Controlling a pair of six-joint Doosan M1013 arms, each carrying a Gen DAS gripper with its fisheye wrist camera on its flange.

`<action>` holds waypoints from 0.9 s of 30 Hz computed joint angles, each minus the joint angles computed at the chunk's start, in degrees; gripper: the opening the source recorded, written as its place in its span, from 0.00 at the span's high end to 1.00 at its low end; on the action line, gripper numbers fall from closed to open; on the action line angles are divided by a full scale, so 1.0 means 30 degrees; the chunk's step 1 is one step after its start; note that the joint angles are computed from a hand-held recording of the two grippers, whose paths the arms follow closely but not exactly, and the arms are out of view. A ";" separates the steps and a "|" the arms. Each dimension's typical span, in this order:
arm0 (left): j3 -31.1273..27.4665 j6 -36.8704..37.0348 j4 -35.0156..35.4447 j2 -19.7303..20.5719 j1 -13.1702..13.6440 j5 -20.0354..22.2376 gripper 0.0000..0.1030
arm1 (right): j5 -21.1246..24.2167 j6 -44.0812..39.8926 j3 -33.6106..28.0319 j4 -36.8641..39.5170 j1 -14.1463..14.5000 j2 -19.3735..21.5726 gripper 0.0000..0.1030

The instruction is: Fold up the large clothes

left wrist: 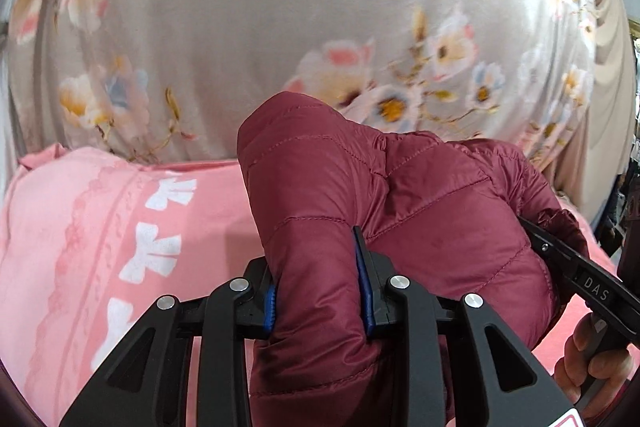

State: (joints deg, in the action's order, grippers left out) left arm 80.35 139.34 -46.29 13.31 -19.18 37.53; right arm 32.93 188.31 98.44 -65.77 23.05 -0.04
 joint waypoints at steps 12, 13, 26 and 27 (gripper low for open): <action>-0.1176 -0.5231 0.5761 0.2435 0.0187 0.2214 0.53 | -0.0487 -0.7259 -0.0209 1.1118 -0.1774 0.1605 0.66; -0.1296 -0.6398 0.7066 0.2312 0.0082 0.2429 0.51 | 0.0156 -0.7291 -0.0352 1.1069 -0.1643 0.1470 0.66; -0.4115 -1.6020 1.5130 0.2577 -0.1663 0.4577 0.44 | 0.6959 -0.7916 -0.4827 0.6808 -0.0394 0.3176 0.84; -0.4318 -1.6344 1.5400 0.2804 -0.1814 0.4642 0.44 | 0.7047 -0.7990 -0.4927 0.6879 -0.0467 0.3349 0.84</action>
